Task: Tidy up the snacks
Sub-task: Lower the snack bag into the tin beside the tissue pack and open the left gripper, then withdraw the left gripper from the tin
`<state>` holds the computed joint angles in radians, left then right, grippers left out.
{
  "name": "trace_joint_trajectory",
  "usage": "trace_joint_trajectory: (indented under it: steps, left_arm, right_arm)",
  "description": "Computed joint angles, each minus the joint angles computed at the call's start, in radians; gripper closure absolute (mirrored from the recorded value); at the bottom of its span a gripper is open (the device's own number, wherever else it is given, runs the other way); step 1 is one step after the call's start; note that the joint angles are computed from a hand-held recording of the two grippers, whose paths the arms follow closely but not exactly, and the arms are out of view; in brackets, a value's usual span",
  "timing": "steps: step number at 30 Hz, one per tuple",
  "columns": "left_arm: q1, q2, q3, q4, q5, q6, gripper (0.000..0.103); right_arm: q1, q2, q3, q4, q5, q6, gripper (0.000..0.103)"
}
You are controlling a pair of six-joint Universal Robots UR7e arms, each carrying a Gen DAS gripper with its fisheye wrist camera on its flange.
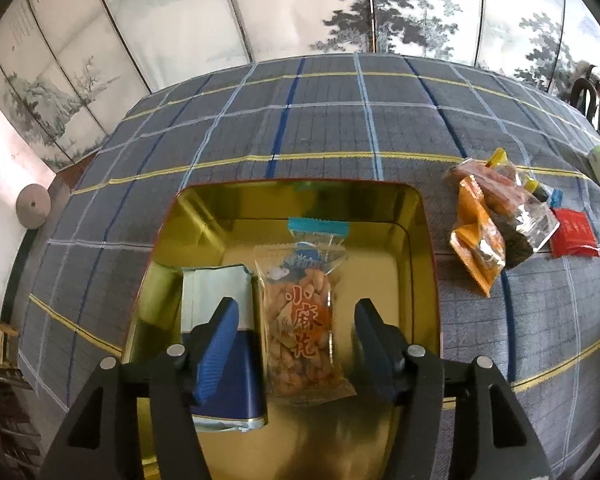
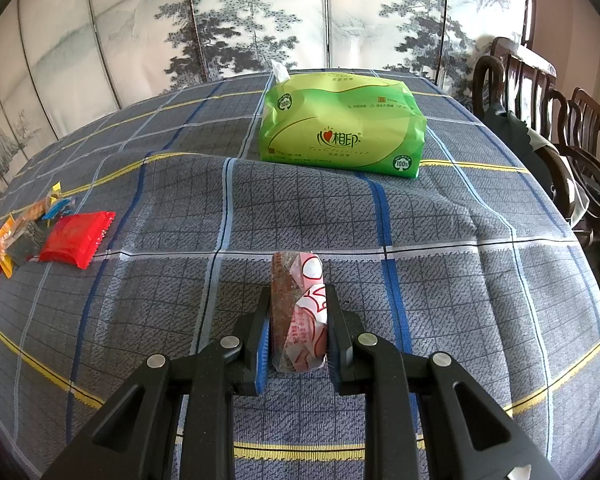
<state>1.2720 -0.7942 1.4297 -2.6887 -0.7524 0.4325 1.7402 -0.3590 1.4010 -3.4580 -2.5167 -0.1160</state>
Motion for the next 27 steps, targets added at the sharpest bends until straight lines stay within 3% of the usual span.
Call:
trace_joint_trajectory:
  steps: [8, 14, 27]
  left_arm:
    - [-0.014, -0.024, 0.071, -0.153, -0.012, 0.092, 0.036]
    - [-0.023, -0.045, 0.111, -0.216, -0.033, 0.128, 0.024]
    - [0.005, -0.062, 0.062, -0.044, -0.086, 0.021, 0.023]
  right_arm:
    - [0.002, 0.005, -0.008, 0.004, -0.004, 0.000, 0.083]
    - [0.003, 0.009, -0.014, 0.008, -0.008, 0.001, 0.083]
    - [0.005, 0.017, -0.027, 0.015, -0.015, 0.003, 0.083]
